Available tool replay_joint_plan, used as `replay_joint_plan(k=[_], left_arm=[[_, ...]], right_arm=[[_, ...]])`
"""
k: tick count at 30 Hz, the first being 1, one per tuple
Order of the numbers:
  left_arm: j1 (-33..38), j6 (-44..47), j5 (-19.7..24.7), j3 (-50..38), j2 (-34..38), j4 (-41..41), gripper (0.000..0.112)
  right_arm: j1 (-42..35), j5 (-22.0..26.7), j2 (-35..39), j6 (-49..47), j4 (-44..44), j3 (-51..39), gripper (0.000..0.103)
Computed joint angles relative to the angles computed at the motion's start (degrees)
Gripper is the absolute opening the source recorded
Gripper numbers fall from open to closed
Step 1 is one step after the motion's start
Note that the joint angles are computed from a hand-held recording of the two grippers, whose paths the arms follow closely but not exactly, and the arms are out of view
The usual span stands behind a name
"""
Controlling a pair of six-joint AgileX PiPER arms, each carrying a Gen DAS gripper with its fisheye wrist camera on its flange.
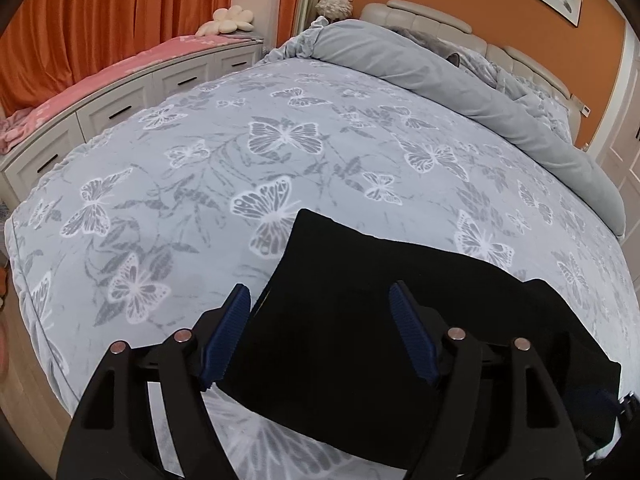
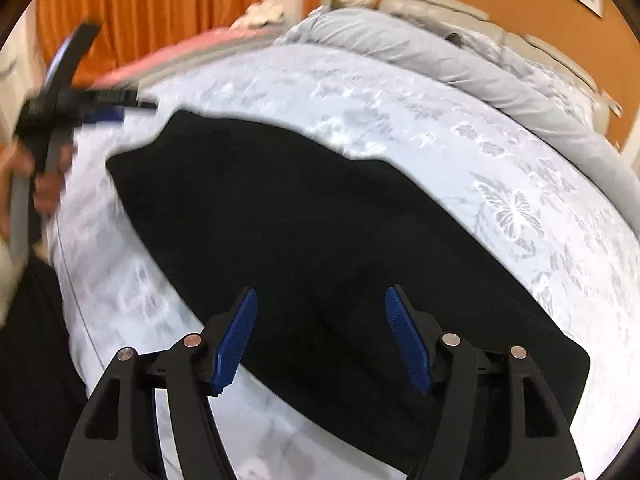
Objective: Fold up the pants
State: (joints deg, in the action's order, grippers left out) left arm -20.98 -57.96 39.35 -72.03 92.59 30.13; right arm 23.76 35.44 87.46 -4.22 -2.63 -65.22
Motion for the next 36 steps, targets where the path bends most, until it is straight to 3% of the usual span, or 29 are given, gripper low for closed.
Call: replay_joint_plan(k=[2,4,6,7,10,12,14,16,18,20,23,25,27,29,31,33,34,35,36], left_arm=[[0.8,1.3,-0.9,0.1,-0.2,-2.4,0.070],[1.6,3.6,-1.9,-0.1,-0.2,-6.0,0.070],[1.6,4.2,-2.2,-0.2,-0.2,-7.3,0.070],[1.4,3.9,-2.2,-0.2,-0.1,-7.1,0.070],[1.0,3.3,-1.8,-0.6,0.0,-6.0,0.070],[1.9,3.2,-1.9,-0.5,-0.2,-6.3,0.070],[3.5,3.1,-2.5,0.0,-0.7,-7.2,0.071],[6.4,4.0,-3.7,1.0,-1.4,-10.2,0.071],[9.4,5.9,-4.7,2.3,-2.0,-13.9,0.071],[12.2,8.0,-5.4,3.8,-2.8,-17.3,0.071],[14.3,8.7,-5.8,5.6,-4.4,-17.5,0.071],[13.6,6.8,-5.4,6.0,-5.2,-13.5,0.071],[12.3,5.3,-4.7,5.8,-5.2,-10.2,0.071],[11.8,7.3,-5.2,5.6,-5.4,-11.5,0.071],[11.2,9.0,-5.5,5.2,-5.1,-12.9,0.071],[9.7,9.2,-5.3,4.2,-4.3,-13.2,0.071],[9.2,9.2,-5.2,3.9,-4.0,-13.2,0.071],[8.5,9.6,-5.2,3.5,-3.7,-13.3,0.071],[7.9,9.8,-5.0,3.2,-3.4,-13.1,0.071]], right_arm=[[-0.1,-0.7,2.0,-0.7,-2.1,1.6,0.063],[0.2,0.3,4.3,0.1,-4.3,2.1,0.055],[0.2,-0.4,3.8,1.2,-4.7,2.7,0.034],[-0.3,0.7,3.5,3.4,-5.8,1.4,0.014],[-4.0,-1.5,1.0,4.6,0.6,-0.3,0.013],[-3.9,-4.0,-1.5,6.9,0.1,-0.8,0.014],[-3.8,-4.7,-0.3,4.2,5.0,-2.2,0.017],[-2.2,0.4,6.3,5.5,3.5,-5.8,0.027],[0.2,4.9,10.4,9.3,-1.4,-7.4,0.029],[2.1,4.0,5.8,9.2,-4.7,-5.1,0.048],[1.6,-1.4,-4.8,10.0,-6.8,1.6,0.074],[-1.2,-2.2,-6.7,4.9,-1.7,2.6,0.074],[-2.0,-1.1,-4.1,2.8,0.2,1.4,0.073],[-0.4,0.6,0.7,3.7,-2.1,-1.2,0.059],[-0.1,0.6,6.2,3.3,-2.9,-5.0,0.056],[0.2,0.4,10.2,3.5,-1.2,-7.0,0.037],[-0.8,-0.1,11.6,3.2,-0.4,-7.9,0.019],[-1.3,-0.9,11.9,3.6,0.5,-8.1,0.010],[-2.2,-0.2,11.6,1.7,3.4,-8.7,0.009]])
